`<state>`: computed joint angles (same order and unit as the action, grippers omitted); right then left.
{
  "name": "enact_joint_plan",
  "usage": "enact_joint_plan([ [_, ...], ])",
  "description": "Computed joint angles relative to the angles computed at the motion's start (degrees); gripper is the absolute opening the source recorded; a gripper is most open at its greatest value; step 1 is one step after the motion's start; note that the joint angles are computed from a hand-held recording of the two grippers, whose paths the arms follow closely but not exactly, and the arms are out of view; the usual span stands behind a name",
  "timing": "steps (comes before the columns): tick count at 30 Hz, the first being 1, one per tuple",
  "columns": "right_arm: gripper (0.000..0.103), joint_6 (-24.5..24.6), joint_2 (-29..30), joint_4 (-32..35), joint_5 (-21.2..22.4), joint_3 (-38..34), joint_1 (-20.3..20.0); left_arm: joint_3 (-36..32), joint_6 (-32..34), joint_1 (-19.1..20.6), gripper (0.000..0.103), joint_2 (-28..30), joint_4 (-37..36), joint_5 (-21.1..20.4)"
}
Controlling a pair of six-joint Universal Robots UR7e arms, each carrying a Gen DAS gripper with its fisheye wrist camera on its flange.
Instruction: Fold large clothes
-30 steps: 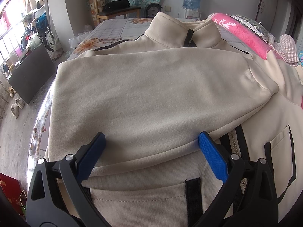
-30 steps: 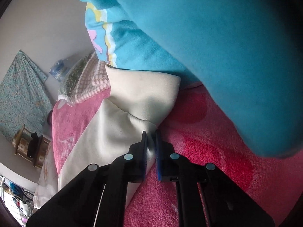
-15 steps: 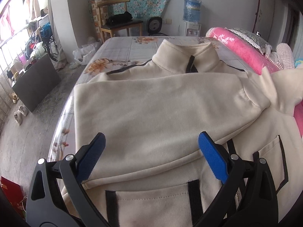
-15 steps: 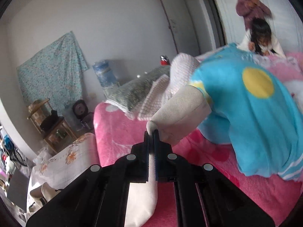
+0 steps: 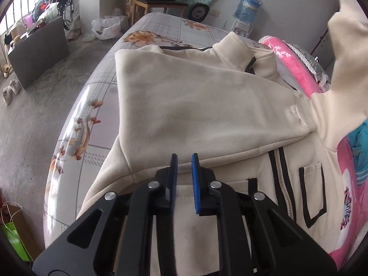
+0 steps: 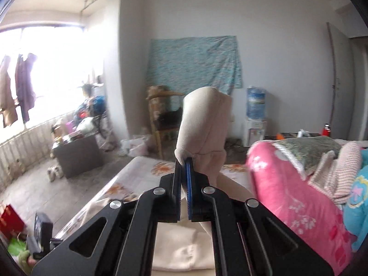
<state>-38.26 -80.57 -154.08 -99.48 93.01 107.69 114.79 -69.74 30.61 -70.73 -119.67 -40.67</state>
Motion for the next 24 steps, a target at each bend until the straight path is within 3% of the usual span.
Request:
enact_joint_plan([
  [2, 0.012, -1.16, -1.14, 5.56, 0.96, 4.19, 0.41, 1.66, -0.37, -0.67, 0.01, -2.02, -1.82, 0.0],
  [3, 0.031, -1.52, -1.63, 7.85, 0.92, 6.03, 0.52, 2.44, -0.6, -0.96, 0.01, -3.01, -2.68, -0.01],
  [5, 0.053, -2.51, -3.09, 11.85, 0.42, 10.65, -0.59, 3.96, -0.33, -1.28, 0.01, -4.72, -5.25, -0.42],
  [9, 0.054, -1.83, -6.41, 17.18, -3.33, 17.74, -4.16, 4.9, 3.73, -0.58, 0.01, -5.72, -11.44, -3.19],
  [14, 0.054, 3.74, -12.63, 16.33, -4.73, 21.89, -9.5, 2.36, 9.95, 2.46, 0.011, -2.59, -18.65, -7.22],
  [18, 0.054, 7.4, -16.29, 14.49, -4.08, 21.99, -14.48, -0.39, 11.03, 5.29, 0.022, 0.83, -19.67, -11.12],
  [21, 0.054, 9.3, -17.72, 13.44, -3.02, 21.74, -17.54, -2.3, 9.42, 7.26, 0.023, 3.3, -18.35, -13.46],
  [24, 0.054, 10.69, -17.77, 11.7, -2.05, 22.06, -19.68, -2.81, 8.08, 6.97, 0.022, 4.65, -17.34, -10.96],
])
